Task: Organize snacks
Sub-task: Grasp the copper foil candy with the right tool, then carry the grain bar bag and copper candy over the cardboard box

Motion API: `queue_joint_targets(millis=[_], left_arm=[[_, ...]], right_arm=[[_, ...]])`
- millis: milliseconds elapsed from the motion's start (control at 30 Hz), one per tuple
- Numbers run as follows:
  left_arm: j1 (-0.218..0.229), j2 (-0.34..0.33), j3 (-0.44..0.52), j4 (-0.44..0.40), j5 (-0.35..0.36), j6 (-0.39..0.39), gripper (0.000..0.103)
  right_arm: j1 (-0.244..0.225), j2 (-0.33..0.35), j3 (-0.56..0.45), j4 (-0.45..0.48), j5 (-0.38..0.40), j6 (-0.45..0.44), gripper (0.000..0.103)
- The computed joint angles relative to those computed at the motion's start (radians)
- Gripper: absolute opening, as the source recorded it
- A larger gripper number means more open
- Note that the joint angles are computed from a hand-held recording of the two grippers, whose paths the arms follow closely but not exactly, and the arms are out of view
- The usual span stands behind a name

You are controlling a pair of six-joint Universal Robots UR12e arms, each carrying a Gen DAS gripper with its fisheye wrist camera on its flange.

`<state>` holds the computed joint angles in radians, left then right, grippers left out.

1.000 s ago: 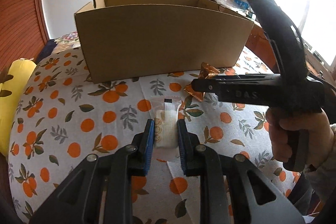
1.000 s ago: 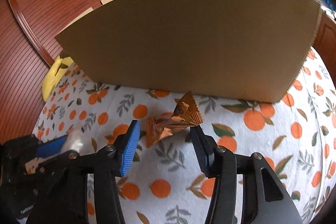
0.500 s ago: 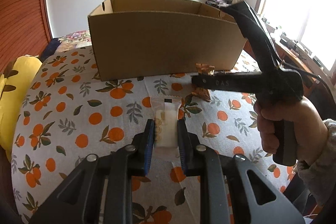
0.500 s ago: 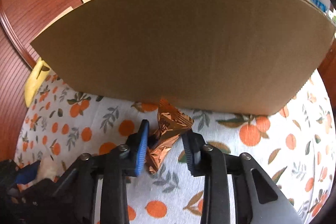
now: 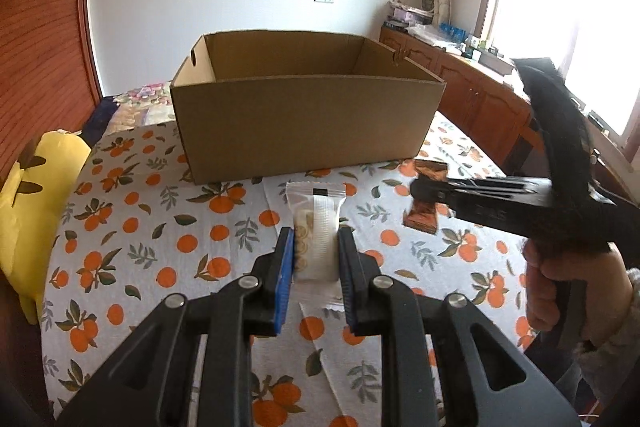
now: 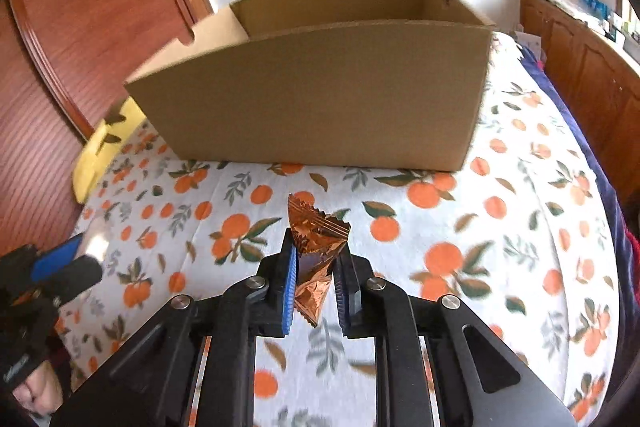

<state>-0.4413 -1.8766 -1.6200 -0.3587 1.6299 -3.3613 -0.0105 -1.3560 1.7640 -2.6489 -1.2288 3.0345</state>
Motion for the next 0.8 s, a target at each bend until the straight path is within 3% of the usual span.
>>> queue_joint_targets(millis=[367, 800], left_arm=[[-0.021, 0.019, 0.005, 0.018, 0.02, 0.015, 0.019], [-0.041, 0.041, 0.007, 0.038, 0.066, 0.035, 0.019]], right_arm=[[-0.034, -0.108, 0.091, -0.073, 0.012, -0.029, 0.014], [-0.049, -0.173, 0.134, -0.134, 0.048, -0.064, 0.014]])
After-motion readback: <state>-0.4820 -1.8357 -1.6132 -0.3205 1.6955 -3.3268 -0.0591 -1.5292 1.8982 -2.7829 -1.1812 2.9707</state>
